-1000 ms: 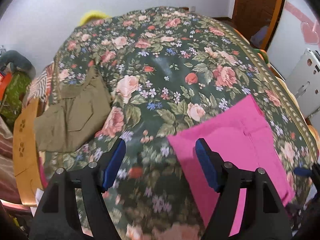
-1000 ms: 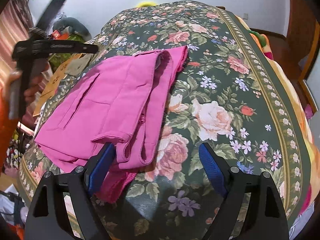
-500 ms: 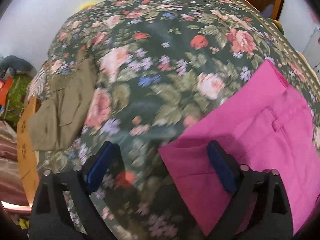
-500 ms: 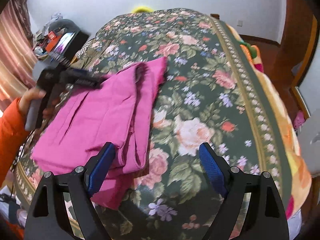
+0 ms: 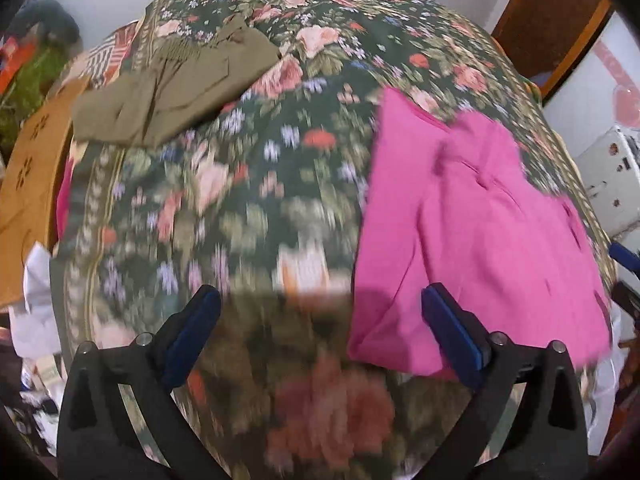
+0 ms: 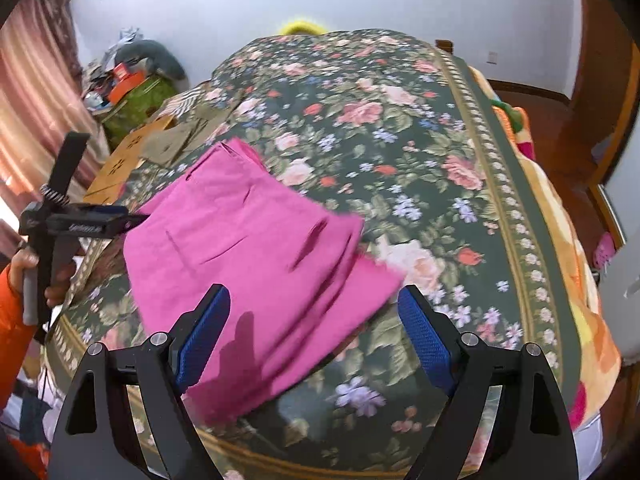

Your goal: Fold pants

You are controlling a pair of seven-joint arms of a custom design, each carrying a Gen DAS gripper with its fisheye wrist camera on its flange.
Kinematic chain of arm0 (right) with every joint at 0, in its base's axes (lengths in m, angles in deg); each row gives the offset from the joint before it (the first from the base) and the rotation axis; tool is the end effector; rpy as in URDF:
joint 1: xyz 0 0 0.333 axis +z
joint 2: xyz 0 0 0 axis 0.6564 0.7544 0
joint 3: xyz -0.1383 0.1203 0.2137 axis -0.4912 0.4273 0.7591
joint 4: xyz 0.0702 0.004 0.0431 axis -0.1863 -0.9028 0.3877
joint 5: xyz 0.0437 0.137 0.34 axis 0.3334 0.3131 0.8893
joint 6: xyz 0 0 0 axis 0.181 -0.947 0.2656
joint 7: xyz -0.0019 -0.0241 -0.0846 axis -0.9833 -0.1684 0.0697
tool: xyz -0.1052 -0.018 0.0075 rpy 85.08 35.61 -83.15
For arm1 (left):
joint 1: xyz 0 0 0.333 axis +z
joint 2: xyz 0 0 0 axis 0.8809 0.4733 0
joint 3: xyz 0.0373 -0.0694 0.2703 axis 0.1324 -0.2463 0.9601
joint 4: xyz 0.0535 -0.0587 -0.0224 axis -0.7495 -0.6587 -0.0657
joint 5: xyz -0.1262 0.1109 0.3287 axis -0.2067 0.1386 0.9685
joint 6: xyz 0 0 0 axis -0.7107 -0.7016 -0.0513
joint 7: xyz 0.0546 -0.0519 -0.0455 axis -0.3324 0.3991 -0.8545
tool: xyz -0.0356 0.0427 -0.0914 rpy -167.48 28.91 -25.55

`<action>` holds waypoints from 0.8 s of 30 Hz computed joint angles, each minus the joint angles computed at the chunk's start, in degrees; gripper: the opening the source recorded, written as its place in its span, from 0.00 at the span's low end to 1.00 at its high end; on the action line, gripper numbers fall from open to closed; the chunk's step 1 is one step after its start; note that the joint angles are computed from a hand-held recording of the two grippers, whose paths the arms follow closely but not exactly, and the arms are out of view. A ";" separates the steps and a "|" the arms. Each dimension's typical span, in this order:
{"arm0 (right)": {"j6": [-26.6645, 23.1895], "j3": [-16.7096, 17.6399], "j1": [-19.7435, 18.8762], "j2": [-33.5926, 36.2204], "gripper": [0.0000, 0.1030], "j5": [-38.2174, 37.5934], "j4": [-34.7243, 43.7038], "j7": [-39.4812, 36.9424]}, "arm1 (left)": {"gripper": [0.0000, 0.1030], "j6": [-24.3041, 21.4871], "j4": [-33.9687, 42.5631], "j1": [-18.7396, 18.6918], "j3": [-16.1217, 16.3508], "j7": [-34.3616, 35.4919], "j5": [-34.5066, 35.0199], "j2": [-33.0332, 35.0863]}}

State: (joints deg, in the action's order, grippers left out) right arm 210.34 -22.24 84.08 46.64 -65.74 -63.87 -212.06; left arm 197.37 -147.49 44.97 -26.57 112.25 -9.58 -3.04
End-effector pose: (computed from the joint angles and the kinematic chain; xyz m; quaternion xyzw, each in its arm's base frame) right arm 0.3197 0.4881 0.4281 -0.6015 0.7334 -0.1474 0.2804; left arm 0.5166 -0.2869 0.3497 -0.4871 0.8516 -0.1865 0.0530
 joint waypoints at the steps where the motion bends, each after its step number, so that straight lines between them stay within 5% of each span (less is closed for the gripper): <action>1: 0.61 -0.03 0.06 0.58 0.81 -0.53 0.27 0.29 | 1.00 0.67 -2.22 0.33 -0.45 0.66 -1.22 -1.67; 4: 2.49 -0.41 0.19 1.87 0.79 -1.30 0.45 1.20 | 0.99 1.58 -6.20 0.70 -1.14 1.39 -4.09 -4.99; 8: 5.36 -0.99 0.24 2.60 0.62 -1.07 -0.58 2.42 | 0.95 3.33 -9.76 0.57 -1.18 1.45 -4.99 -8.73; 10: 7.34 -1.35 0.49 2.20 0.57 -2.60 -1.78 4.97 | 0.82 5.27 -11.73 0.46 -1.11 1.19 -4.12 -11.14; 14: 7.00 -1.19 1.05 1.86 0.46 -4.31 -1.84 6.76 | 0.73 7.75 -13.85 -0.12 -1.64 9.67 -13.13 -14.92; 19: 5.88 -1.01 1.43 2.38 0.39 -5.37 -1.14 7.37 | 0.42 6.76 -11.84 -1.48 -2.24 14.59 -17.39 -13.33; 24: 5.19 -1.00 1.91 3.55 0.32 -5.57 -0.19 5.62 | 0.31 6.93 -11.06 -1.87 -2.81 16.42 -17.91 -9.41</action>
State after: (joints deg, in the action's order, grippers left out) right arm 215.52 -23.24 85.99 50.18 -71.31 -64.06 -206.44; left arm 204.30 -158.55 43.09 -29.38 128.67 -27.49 -12.45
